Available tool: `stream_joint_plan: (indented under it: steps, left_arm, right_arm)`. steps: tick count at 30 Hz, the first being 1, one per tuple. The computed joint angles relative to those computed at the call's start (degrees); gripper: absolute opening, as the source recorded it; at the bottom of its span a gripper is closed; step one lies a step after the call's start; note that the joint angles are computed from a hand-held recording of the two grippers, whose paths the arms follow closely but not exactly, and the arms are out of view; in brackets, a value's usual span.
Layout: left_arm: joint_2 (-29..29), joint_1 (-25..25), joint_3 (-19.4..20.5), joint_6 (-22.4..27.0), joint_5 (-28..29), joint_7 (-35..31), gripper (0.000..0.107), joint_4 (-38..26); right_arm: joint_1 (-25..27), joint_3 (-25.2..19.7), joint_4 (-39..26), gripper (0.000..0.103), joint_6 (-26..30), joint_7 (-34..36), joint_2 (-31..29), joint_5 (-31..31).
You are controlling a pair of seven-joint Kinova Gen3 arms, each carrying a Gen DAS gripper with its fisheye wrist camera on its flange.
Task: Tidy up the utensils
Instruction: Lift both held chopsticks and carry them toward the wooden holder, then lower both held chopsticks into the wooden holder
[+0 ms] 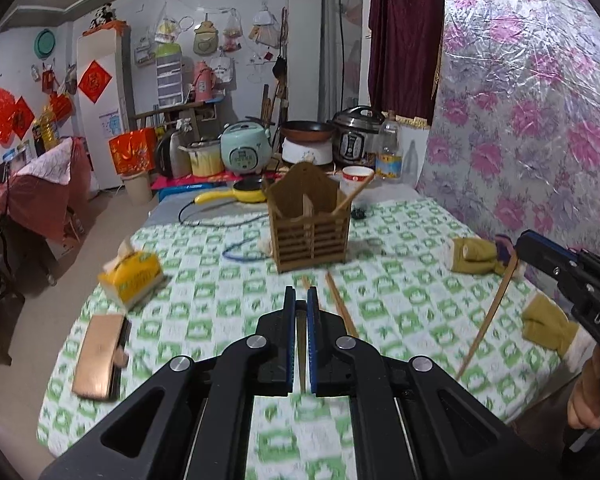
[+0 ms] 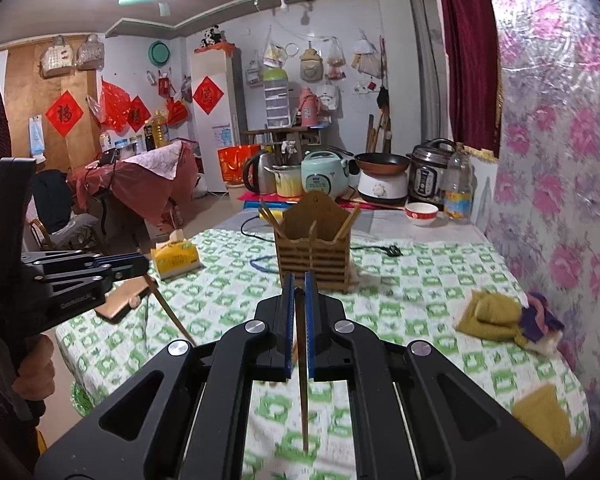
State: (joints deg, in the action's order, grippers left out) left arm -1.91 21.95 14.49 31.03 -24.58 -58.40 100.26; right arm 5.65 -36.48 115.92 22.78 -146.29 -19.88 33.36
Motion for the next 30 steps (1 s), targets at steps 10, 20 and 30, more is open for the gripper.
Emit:
stream_joint_plan:
  steps: [10,20,30]
  left_arm:
    - [13.6,6.8,-9.6,7.0,7.4,-11.0,0.006,-23.1]
    - [29.4,1.2,-4.4,9.0,5.0,-10.1,0.006,-49.6]
    - [43.2,4.6,-18.1,19.8,19.7,-17.6,0.061,-65.1]
  right_arm:
    - [-0.6,3.1,-12.4,0.006,-1.1,-2.0,13.9,8.6]
    - [-7.9,12.4,-33.4,0.006,0.3,-3.0,30.1,14.0]
    - [-6.3,12.3,-41.8,0.009,3.4,9.8,42.8,2.5]
